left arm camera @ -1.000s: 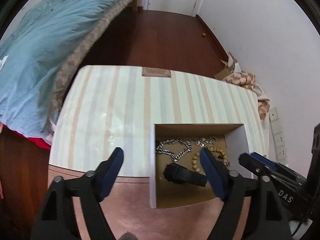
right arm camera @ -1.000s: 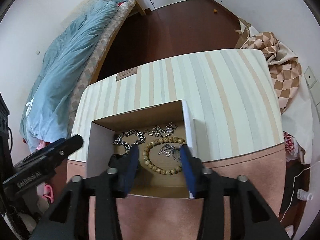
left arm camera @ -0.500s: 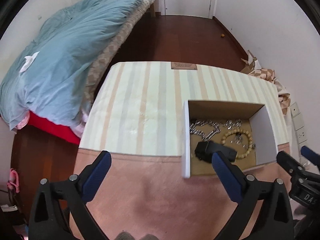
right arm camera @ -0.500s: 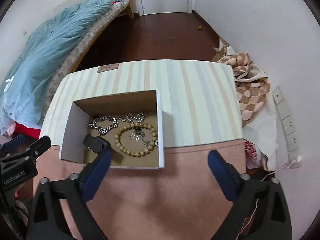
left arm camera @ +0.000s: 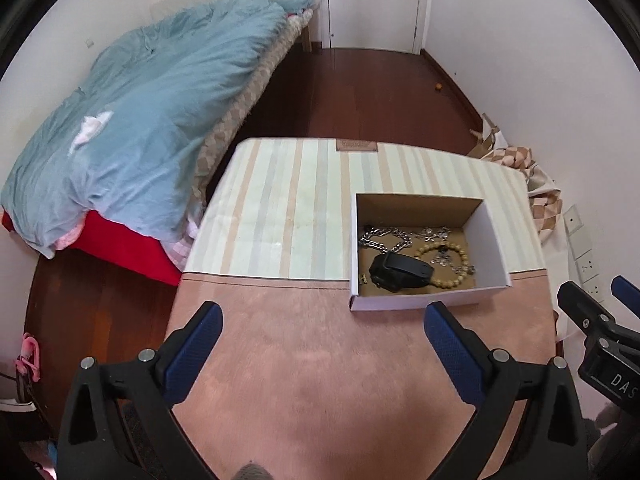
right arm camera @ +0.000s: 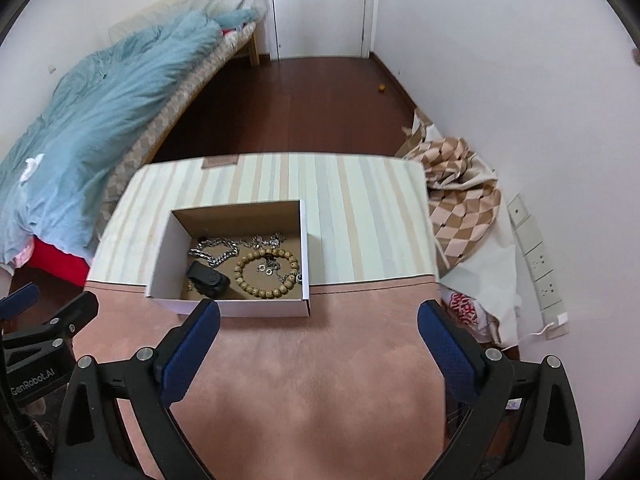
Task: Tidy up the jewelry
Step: 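Withdraw both tools from the box and pull back from the table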
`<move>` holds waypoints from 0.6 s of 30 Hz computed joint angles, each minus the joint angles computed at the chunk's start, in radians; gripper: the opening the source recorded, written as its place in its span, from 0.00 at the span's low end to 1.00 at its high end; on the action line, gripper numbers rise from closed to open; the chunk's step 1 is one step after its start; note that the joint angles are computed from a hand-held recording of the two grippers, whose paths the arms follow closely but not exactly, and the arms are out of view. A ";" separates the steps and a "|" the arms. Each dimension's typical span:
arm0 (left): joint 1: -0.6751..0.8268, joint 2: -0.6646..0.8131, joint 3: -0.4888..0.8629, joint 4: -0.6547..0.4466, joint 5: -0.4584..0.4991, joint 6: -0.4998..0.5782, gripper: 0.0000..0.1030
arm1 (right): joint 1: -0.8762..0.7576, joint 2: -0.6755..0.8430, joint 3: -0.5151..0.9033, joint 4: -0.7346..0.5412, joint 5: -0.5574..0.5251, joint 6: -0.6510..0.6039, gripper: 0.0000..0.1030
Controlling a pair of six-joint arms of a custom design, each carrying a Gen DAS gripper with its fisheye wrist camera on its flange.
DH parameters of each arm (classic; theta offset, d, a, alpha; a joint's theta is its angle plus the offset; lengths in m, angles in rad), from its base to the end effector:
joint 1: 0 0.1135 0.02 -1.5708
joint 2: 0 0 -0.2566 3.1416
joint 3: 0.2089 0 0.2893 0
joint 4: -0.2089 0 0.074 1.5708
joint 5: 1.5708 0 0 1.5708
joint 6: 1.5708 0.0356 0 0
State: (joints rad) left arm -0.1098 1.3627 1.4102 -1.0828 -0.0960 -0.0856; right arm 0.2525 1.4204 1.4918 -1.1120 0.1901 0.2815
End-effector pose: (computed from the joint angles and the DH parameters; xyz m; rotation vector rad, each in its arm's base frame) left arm 0.3012 -0.0298 0.3438 -0.0028 2.5994 0.0547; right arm 0.3064 0.0721 0.3532 0.1043 2.5802 -0.0525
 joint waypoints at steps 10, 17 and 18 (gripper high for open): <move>-0.044 -0.188 0.126 -0.196 -0.029 -0.034 1.00 | 0.100 -0.185 0.132 -0.201 0.089 0.060 0.97; -0.074 -0.246 0.233 -0.324 -0.040 -0.059 1.00 | 0.224 -0.229 0.287 -0.357 0.189 0.129 0.97; -0.075 -0.251 0.242 -0.336 -0.042 -0.061 1.00 | 0.236 -0.230 0.309 -0.376 0.198 0.137 0.97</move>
State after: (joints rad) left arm -0.1851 1.1119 1.6523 -1.4190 -0.1376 -0.1464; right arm 0.4884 1.1903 1.8011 -1.4877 0.3880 0.4190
